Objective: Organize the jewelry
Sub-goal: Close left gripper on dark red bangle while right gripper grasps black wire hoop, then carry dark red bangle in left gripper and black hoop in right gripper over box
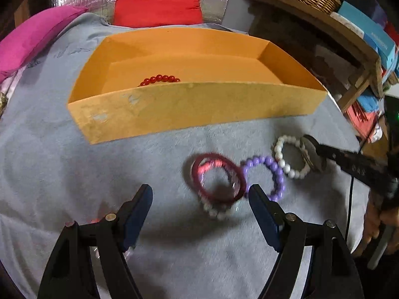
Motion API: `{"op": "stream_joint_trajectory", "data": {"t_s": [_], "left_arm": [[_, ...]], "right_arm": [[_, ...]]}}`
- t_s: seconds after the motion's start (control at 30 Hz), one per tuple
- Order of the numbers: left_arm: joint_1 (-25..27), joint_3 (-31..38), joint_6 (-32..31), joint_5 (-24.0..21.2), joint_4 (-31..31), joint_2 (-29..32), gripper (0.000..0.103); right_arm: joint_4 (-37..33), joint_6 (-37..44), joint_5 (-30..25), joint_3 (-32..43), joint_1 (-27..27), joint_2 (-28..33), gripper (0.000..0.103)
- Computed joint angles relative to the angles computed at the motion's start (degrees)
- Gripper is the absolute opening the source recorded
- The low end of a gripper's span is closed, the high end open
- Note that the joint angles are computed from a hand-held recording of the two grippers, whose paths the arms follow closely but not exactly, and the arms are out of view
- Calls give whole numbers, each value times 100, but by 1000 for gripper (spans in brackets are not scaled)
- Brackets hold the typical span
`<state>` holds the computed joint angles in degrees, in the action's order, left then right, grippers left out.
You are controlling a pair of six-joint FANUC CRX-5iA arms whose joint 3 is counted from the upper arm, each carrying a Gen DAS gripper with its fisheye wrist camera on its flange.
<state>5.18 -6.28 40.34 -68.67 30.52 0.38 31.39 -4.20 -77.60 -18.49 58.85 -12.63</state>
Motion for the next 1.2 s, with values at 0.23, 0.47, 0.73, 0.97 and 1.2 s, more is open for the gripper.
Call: {"op": "stream_joint_trajectory", "data": {"t_s": [0.23,0.47,0.73,0.97,1.2], "left_arm": [[-22,133,110,-69,329,347,50],[-7,196,-124,-198,501,521,11],[69,57,-394,-174,675,356,7],[363,-136,-779,-339,1301,124,7],[448,-29,-921,-576,1615,162,7]], "right_arm": [[-34,-162,-130,10,171,-82,3],[-63,-164,-85,-92,174,-242,3],[137,-236,269,-245,114,-442,3],[472,-721,567,-578,264,-888,3],[1158,-986,730,-672,298,-842,3]]}}
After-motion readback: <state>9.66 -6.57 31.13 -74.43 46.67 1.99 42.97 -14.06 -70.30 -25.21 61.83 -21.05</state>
